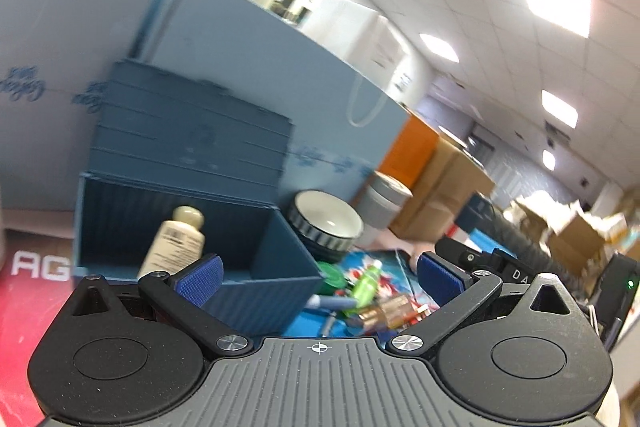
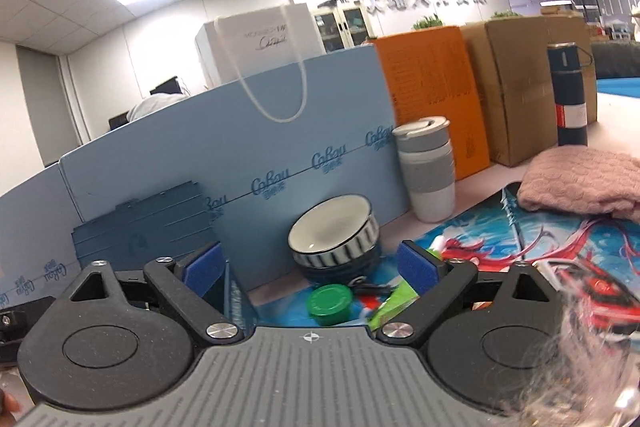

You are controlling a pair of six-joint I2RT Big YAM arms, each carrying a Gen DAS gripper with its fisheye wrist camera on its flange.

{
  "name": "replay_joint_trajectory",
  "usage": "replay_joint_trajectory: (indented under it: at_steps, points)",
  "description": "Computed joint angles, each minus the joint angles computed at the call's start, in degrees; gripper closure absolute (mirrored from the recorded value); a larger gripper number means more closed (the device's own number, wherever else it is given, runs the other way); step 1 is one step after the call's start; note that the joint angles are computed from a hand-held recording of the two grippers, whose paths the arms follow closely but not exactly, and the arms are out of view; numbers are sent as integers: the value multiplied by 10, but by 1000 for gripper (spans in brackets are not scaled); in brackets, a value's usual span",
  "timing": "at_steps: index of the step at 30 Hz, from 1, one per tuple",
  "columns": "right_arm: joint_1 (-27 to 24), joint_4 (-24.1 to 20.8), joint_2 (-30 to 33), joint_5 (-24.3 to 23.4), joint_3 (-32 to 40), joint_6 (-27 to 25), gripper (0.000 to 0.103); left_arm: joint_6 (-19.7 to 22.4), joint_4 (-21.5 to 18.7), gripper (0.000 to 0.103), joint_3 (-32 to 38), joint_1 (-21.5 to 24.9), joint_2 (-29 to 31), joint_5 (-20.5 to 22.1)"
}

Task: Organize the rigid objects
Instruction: 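Withdraw the right gripper from the box back toward the mat, then close the right gripper on the clear glass perfume bottle and lift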

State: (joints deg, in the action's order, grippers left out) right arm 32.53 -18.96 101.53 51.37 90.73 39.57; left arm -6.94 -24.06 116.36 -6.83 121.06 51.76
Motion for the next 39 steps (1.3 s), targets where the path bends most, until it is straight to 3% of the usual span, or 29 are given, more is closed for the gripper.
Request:
replay_joint_trajectory:
  at_steps: [3, 8, 12, 16, 19, 22, 24, 26, 28, 31, 35, 39]
  points:
    - [-2, 30, -22, 6, -42, -36, 2, 20, -5, 0, -11, -6, -7, 9]
    - [-15, 18, -51, 3, -88, -31, 1, 47, -52, 0, -3, -19, -5, 12]
    - [-27, -14, -70, 0, -118, 0, 1, 76, -122, 0, 28, -35, 10, 3]
    - [-36, -35, -81, -11, -143, -16, 1, 111, -184, 0, 60, -54, 27, -14]
    - [-43, -33, -83, -26, -160, -79, 2, 131, -200, 0, 62, -65, 33, -20]
    - [-51, 11, -91, -70, -188, -175, 2, 190, -199, 0, 41, -69, 29, -20]
    - [-60, 26, -92, -97, -196, -210, 2, 254, -174, 0, 6, -74, 13, -49]
    - [-67, 44, -89, -121, -198, -279, 2, 306, -129, 0, -38, -81, -8, -101]
    - [-72, 35, -76, -131, -182, -354, 2, 339, -127, 0, -48, -87, -12, -126]
    - [-81, 7, -52, -151, -148, -449, 2, 349, -144, 0, -33, -87, -3, -132]
    - [-94, -40, -26, -173, -102, -516, 2, 343, -151, 0, -25, -86, 4, -132]
    - [-100, -85, -5, -165, -64, -582, 4, 348, -164, 0, -18, -87, 9, -134]
